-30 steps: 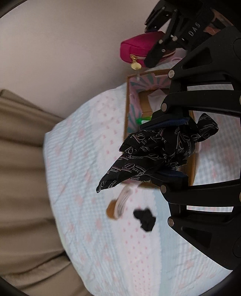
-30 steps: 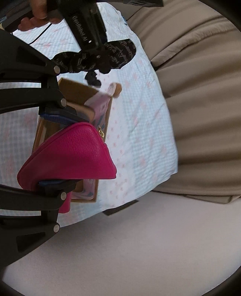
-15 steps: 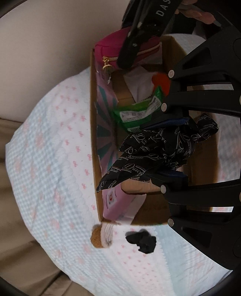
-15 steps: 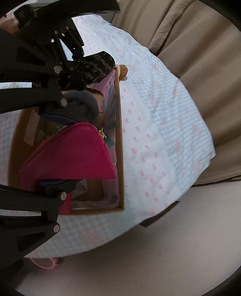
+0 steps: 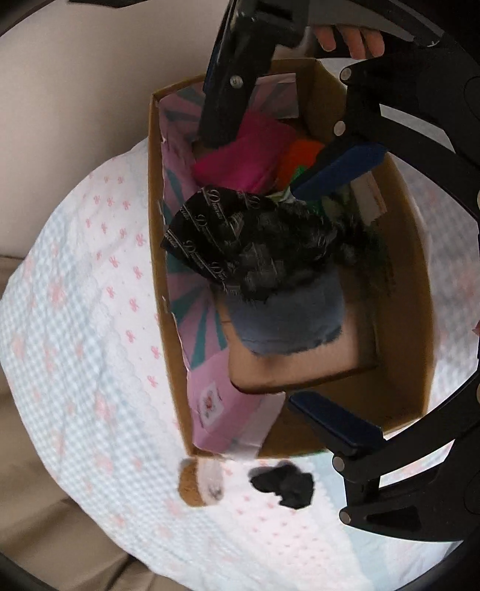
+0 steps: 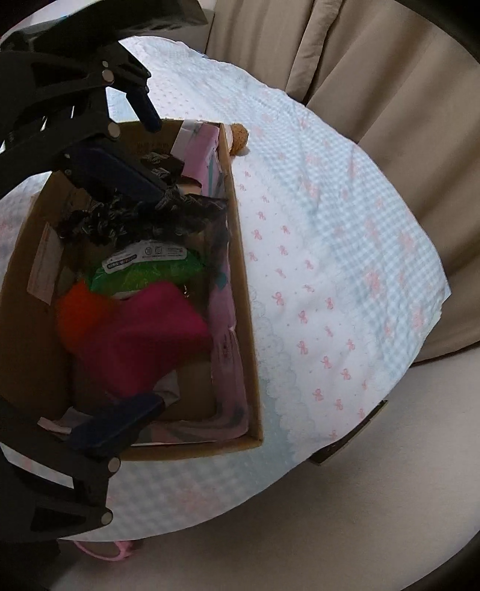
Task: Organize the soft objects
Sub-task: 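Open both tools in the box and lift them out, then move both tools toward the black sock and plush toy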
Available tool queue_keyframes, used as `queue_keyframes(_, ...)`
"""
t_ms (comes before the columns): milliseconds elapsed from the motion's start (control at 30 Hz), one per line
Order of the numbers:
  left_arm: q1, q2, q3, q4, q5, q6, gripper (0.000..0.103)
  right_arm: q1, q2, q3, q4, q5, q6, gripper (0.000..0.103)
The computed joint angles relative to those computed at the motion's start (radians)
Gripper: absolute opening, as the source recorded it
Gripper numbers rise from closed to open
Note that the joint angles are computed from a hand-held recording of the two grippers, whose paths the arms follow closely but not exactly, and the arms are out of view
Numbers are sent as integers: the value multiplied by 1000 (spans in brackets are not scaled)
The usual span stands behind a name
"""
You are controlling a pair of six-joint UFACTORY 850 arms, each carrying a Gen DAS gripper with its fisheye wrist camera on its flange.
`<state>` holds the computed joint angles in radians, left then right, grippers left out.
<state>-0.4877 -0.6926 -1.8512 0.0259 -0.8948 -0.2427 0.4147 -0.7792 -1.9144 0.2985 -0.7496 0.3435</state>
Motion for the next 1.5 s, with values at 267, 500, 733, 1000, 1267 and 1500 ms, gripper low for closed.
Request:
queue_keyframes(267, 2, 62, 35, 6, 14, 1, 103, 13, 56, 44, -35, 35, 43, 103)
queue_keyframes(500, 4, 173, 97, 5, 45, 1, 103, 42, 137, 74, -146, 46, 144, 103)
queue_keyframes(733, 16, 340, 199, 0, 78, 8, 103, 119, 244, 93, -367, 11, 320, 103)
queue_keyframes(1000, 75, 589, 348, -39, 111, 92, 103, 298, 340, 59, -734, -119, 639, 103)
queue_keyframes(1267, 237, 825, 501, -122, 159, 274, 103, 518, 280, -111, -1054, -369, 877, 103)
queue_keyframes(1500, 448, 934, 588, -313, 158, 586, 103, 633, 163, -281, -1142, -464, 1012, 103)
